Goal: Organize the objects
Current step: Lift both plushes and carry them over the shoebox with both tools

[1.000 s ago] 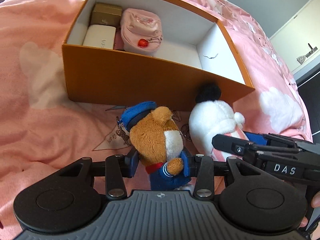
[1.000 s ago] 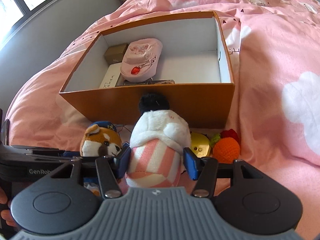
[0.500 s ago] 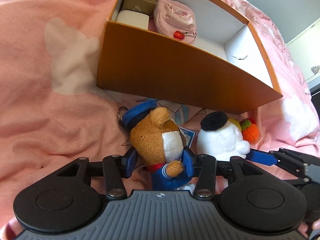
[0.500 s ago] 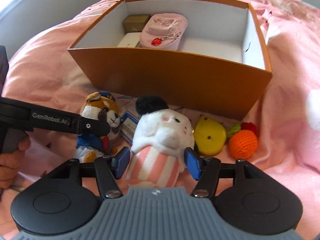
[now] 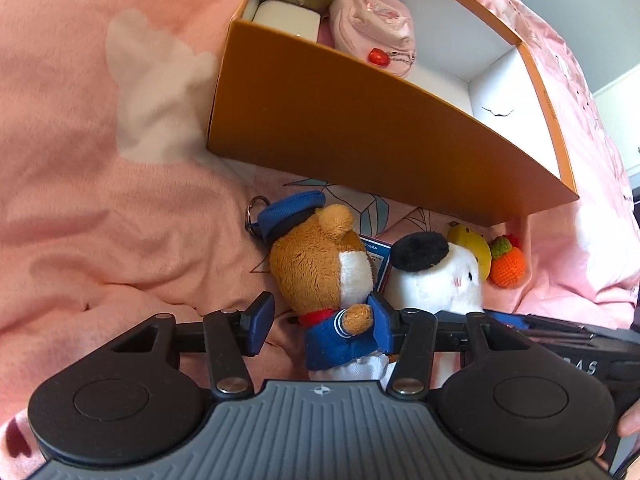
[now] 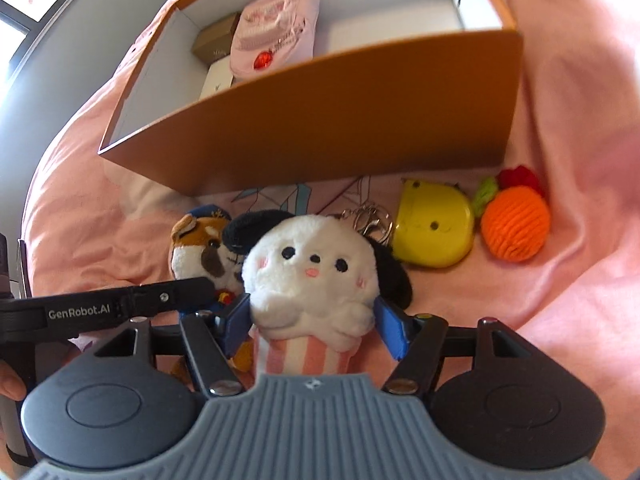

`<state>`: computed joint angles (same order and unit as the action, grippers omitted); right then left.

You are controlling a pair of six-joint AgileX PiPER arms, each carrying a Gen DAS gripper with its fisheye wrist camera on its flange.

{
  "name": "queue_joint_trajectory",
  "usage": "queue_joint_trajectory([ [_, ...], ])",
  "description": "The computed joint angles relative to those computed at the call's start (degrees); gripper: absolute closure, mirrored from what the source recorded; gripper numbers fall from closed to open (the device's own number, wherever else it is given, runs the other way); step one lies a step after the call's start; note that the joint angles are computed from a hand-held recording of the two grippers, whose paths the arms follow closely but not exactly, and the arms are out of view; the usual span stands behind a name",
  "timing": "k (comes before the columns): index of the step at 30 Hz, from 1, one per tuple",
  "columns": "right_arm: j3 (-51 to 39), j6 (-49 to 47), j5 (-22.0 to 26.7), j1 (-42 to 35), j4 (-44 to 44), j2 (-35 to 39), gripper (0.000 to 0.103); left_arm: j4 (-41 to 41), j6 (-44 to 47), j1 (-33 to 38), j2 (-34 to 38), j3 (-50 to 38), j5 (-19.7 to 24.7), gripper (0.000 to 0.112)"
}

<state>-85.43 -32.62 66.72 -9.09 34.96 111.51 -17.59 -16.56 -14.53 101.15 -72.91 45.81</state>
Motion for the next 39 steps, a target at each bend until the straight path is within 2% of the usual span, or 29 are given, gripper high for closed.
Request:
queue_joint_trajectory([
  [7,1.70,-0.16,-3.03,2.14,-1.19,0.37,0.033,-0.23,-0.64,-0.68,2.39,-1.42,0.13,0.053],
  [10,1.43,0.42,-3.18,2.25,-1.14,1.57,0.032,-1.05,-0.52,-0.99,2.82,-0.97,-1.03,0.062],
  [16,3.17,-1.26,-3.42,1.76,-0.27,-0.69,0.040,-0.29,0.90,-1.65,-0.06,0.74,-2.24,0.068],
  [25,3.61,-5.82,-2.21,-1.30,2.61,-8.53,0.041,-5.09,8.30,-1.44,-6.87,-0.25,-0.59,0.069],
  [30,0.26,-8.02,-0.64,-3.57,5.05,-11.43,0.041,-6.73,10.53,-2.34,-8.02,-4.20,-1.42,0.069],
  [35,-8.47,-7.05,2.13,-4.79,7.14,-9.96,0.041,-6.83,13.11,-1.90,-7.02,-11.15,-0.43,0.069],
  [39,-15.02,-5.82,2.09,-4.50,8.26,-7.84,0.041,-8.14,15.75,-0.83,-4.64,-17.45,0.41,0.069],
])
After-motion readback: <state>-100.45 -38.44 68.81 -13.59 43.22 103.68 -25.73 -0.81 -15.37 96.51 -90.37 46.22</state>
